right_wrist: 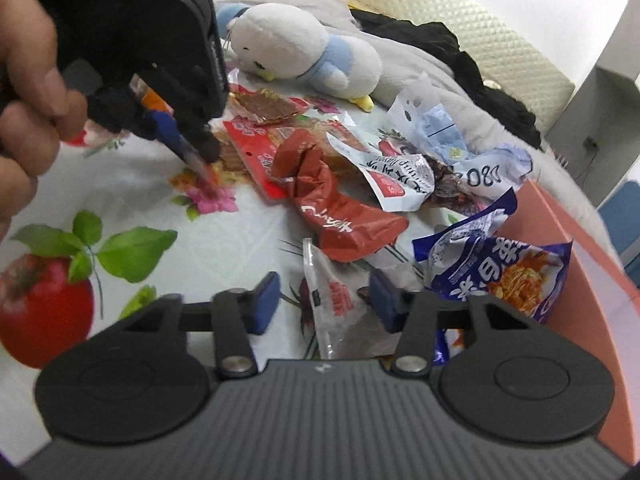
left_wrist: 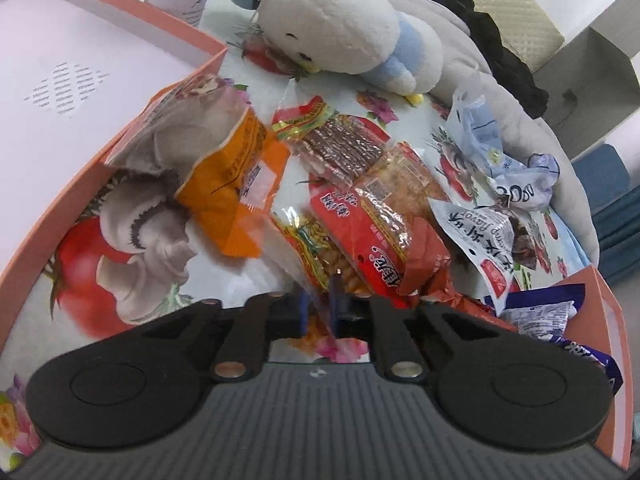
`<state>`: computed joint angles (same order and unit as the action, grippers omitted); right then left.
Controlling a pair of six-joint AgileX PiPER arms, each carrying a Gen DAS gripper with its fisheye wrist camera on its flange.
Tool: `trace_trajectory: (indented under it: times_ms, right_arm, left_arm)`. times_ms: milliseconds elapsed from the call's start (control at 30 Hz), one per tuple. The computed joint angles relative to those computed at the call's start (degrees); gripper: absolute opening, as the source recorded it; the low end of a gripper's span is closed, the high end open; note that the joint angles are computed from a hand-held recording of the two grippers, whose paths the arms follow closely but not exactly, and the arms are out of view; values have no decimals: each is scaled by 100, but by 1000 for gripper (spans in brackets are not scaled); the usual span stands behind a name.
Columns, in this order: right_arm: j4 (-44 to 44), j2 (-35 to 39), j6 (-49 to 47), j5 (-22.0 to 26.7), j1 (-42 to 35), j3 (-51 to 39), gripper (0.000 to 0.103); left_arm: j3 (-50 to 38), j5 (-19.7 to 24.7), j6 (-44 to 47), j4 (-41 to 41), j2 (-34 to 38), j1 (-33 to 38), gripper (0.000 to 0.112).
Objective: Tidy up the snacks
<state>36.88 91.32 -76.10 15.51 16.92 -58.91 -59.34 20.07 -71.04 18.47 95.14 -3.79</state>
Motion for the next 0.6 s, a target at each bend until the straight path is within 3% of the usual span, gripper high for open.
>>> trace_trajectory:
  times_ms: [33, 233, 367, 600]
  right_arm:
    - [-46, -19, 5, -26, 15, 11, 31]
    - [-67, -386, -61, 177, -89, 216, 20]
    - [-291, -784, 187, 406, -176, 380, 17]
    - [-115, -1641, 123, 1349, -570, 634, 14]
  left_arm:
    - [27, 17, -61, 37, -52, -23, 7]
    - [163, 506, -890, 947, -543, -458, 3]
    - [251, 1210, -1230, 1230, -1018, -896, 2]
    - [548, 2662, -2213, 1777, -1928, -2209, 1]
